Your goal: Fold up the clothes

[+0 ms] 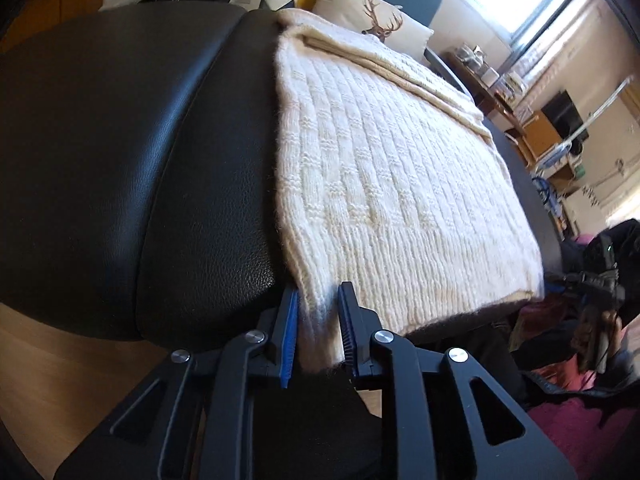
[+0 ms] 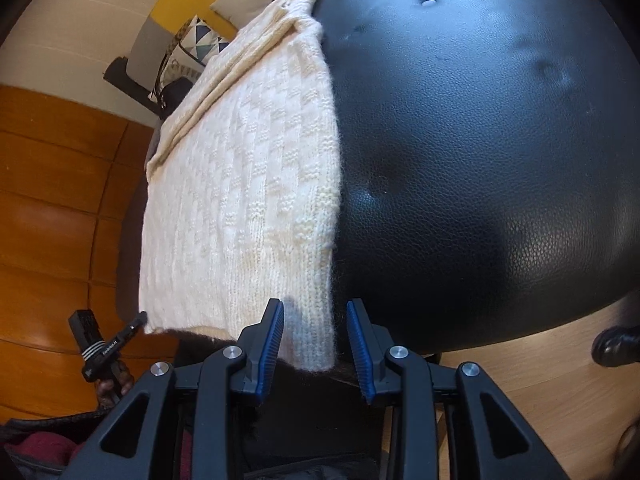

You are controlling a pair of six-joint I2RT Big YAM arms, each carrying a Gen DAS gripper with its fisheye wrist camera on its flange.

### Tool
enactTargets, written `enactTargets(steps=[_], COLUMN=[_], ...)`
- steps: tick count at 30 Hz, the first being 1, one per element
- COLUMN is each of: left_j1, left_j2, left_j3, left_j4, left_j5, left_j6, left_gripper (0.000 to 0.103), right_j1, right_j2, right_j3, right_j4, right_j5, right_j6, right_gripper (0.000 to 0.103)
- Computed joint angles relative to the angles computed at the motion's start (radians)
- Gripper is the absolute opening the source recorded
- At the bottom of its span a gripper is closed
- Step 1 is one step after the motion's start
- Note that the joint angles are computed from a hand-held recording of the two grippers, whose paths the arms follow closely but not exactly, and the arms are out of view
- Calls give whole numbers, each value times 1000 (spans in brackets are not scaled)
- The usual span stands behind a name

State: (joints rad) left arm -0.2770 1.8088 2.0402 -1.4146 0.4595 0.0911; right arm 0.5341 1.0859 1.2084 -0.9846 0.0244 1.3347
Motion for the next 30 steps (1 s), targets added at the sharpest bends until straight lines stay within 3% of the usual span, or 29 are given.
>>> enactTargets(steps=[9, 10, 11, 12, 16, 19, 22, 24, 27, 30], left_j1=[-14, -16, -18, -21, -74, -97, -102, -98, -79, -77], left_j2=[-11, -10, -9, -11, -43, -67, -74, -72, -62, -53], left_j3=[-8, -6, -5, -6, -37, -71, -81, -76, -65, -56], left_j4=[-13, -12, -12, -11, 32, 71, 81, 72, 58, 52], left_j5=[-43, -48, -52, -67, -218, -275, -287, -278, -240, -223], left_j6=[3, 0, -2, 3, 57, 82, 92, 92, 65, 51], left_gripper=[27, 27, 27, 27, 26, 20, 19, 25, 30, 31], right_j1=[5, 10, 15, 19, 57, 75, 80, 72, 61, 76], right_j2=[0, 15, 30, 45, 190, 269, 287, 263, 236, 247], right_j3=[-11, 8, 28, 48, 223, 314, 335, 305, 270, 280], right_j4=[31, 0, -29, -59, -237, -321, -340, -297, -261, -274], right_j5=[7, 22, 37, 53, 112, 151, 159, 133, 112, 138], right_j6=[8, -11, -29, -46, -195, -262, -283, -247, -191, -195], right_gripper=[37, 33, 15, 4, 3, 3, 12, 22, 22, 24])
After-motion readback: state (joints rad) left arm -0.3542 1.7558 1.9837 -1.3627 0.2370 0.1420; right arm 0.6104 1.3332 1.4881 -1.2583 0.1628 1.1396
